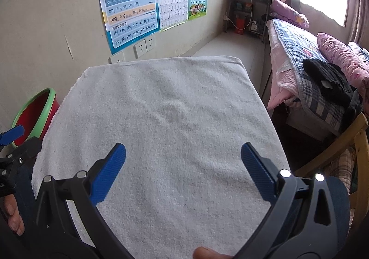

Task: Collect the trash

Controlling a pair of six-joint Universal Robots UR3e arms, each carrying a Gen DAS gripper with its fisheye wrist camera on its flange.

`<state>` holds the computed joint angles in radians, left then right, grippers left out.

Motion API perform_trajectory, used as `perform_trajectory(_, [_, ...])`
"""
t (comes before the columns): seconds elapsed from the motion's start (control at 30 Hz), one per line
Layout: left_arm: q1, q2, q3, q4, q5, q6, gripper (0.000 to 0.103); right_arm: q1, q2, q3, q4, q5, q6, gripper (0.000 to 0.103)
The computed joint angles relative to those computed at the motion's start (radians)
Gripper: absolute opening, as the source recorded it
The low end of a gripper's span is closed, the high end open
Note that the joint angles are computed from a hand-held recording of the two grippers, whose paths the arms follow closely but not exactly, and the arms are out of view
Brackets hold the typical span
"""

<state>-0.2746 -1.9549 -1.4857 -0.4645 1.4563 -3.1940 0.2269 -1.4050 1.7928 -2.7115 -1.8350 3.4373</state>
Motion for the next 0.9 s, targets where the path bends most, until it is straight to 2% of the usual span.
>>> perform_trajectory(0.9, [0.003, 0.000, -0.007, 0.001, -0.010, 0.008, 0.095, -0.003, 0.002, 0.013, -0.010, 0.014, -0.006, 0.098])
